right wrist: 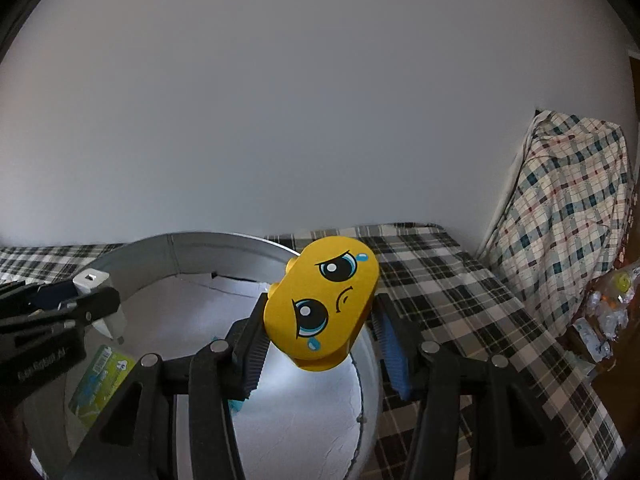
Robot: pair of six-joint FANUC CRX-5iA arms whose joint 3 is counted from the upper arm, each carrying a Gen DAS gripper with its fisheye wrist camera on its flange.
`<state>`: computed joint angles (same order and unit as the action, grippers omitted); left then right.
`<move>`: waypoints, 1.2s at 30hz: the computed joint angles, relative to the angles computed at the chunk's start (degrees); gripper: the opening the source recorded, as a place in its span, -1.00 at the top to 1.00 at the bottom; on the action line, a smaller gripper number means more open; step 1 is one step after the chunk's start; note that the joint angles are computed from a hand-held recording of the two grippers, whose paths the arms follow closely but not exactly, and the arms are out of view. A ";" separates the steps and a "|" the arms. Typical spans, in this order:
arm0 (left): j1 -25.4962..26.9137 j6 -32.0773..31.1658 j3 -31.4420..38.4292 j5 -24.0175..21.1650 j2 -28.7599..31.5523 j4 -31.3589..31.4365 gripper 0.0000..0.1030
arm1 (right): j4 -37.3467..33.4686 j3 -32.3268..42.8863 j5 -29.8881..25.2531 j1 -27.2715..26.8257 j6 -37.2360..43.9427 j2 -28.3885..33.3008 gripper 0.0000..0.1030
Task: Organize rigid objects
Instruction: 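Carry both items over the tin and release the charger from the left gripper, then release the yellow face block into the tin with the right gripper while the left withdraws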
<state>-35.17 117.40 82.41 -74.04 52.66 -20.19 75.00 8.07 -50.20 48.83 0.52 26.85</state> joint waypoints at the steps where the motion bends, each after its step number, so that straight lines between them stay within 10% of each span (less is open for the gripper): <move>1: 0.07 -0.14 0.64 -0.66 0.30 -0.09 0.27 | -0.29 0.11 -0.03 0.02 0.07 0.05 -0.02; 8: 0.90 6.01 -11.85 7.13 -7.08 0.20 -0.96 | -3.05 0.97 0.84 -0.02 1.90 0.23 -0.10; 20: -0.69 18.57 -24.37 11.78 -17.60 -13.53 -0.99 | 20.56 -11.81 6.58 -4.54 -28.05 -7.57 -0.63; 36: -6.38 30.22 -42.68 11.83 -27.50 -34.33 -0.99 | 29.43 -15.28 -10.06 -2.73 -41.95 -6.65 -0.63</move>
